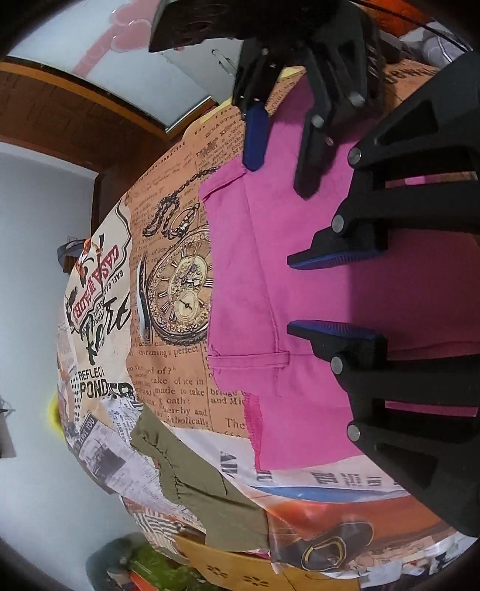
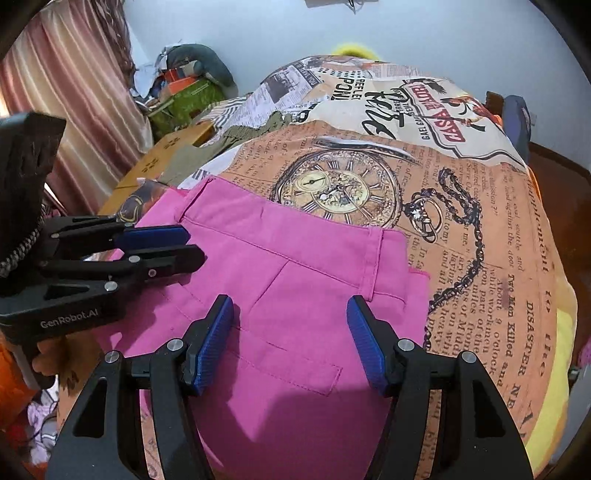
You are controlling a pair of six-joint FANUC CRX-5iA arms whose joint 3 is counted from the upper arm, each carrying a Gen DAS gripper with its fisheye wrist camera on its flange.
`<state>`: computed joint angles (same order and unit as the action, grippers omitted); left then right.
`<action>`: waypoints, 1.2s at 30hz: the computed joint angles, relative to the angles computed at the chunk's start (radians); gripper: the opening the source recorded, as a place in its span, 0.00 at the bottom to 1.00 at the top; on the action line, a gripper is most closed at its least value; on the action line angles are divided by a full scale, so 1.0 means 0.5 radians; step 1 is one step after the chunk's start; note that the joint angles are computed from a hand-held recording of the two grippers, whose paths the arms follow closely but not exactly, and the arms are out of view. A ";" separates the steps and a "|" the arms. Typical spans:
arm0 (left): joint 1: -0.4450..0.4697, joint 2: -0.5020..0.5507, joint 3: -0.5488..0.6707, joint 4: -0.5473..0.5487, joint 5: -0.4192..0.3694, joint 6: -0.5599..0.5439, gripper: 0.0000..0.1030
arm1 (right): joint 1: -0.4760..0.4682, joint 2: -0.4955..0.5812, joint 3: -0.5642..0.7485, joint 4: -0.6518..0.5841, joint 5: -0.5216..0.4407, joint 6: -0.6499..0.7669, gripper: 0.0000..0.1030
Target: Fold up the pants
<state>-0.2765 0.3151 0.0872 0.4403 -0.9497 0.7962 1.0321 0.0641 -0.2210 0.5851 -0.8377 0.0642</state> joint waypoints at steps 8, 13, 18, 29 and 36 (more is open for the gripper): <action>0.090 -0.138 -0.168 0.041 0.023 -0.112 0.30 | 0.151 -0.099 -0.044 0.016 -0.252 -0.086 0.58; 0.137 -0.239 -0.258 -0.053 0.094 -0.041 0.36 | 0.246 -0.210 -0.156 0.070 -0.341 -0.318 0.58; 0.212 -0.292 -0.319 -0.038 0.066 -0.033 0.42 | 0.301 -0.265 -0.213 0.114 -0.395 -0.475 0.58; 0.273 -0.258 -0.173 -0.051 0.039 0.122 0.58 | 0.290 -0.258 -0.187 0.224 -0.539 -0.519 0.59; 0.276 -0.079 0.002 -0.001 -0.117 0.195 0.70 | 0.162 -0.297 -0.248 0.126 -0.368 -0.534 0.60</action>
